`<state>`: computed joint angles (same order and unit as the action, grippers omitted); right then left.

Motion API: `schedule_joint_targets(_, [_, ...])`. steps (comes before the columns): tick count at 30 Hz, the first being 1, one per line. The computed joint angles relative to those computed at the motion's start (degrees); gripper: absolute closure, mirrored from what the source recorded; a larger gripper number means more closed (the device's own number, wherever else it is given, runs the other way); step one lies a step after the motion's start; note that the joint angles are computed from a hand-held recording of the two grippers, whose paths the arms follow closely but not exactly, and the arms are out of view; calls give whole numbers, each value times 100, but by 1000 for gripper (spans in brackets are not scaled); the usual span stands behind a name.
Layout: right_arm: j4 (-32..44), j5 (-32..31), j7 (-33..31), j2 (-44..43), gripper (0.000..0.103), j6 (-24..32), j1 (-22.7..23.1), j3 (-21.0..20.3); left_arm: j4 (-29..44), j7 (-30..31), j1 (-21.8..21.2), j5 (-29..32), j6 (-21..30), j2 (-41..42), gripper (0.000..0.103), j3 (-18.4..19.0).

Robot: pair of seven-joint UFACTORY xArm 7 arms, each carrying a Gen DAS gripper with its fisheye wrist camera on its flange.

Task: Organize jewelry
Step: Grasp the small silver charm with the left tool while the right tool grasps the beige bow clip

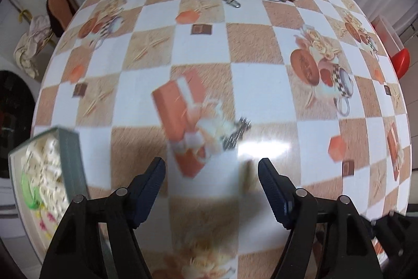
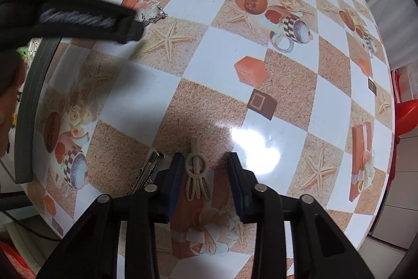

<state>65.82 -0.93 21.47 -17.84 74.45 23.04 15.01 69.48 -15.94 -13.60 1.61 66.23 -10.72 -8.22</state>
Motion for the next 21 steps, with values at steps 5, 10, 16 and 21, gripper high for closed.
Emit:
schedule_joint_targets(5, [126, 33, 32, 195, 82, -78, -26, -45, 180, 196, -67, 11, -145, 321, 35, -22])
schedule_joint_targets(10, [156, 148, 49, 229, 82, -100, -30, -98, 242, 280, -116, -68, -223, 457, 45, -6])
schedule_joint_targets(16, [179, 456, 47, 51, 82, 59, -178, -272, 318, 434, -150, -210, -239, 498, 87, 6])
schedule_joint_targets(21, [194, 676, 103, -31, 82, 78, -263, -344, 273, 490, -133, -522, -166, 374, 87, 55])
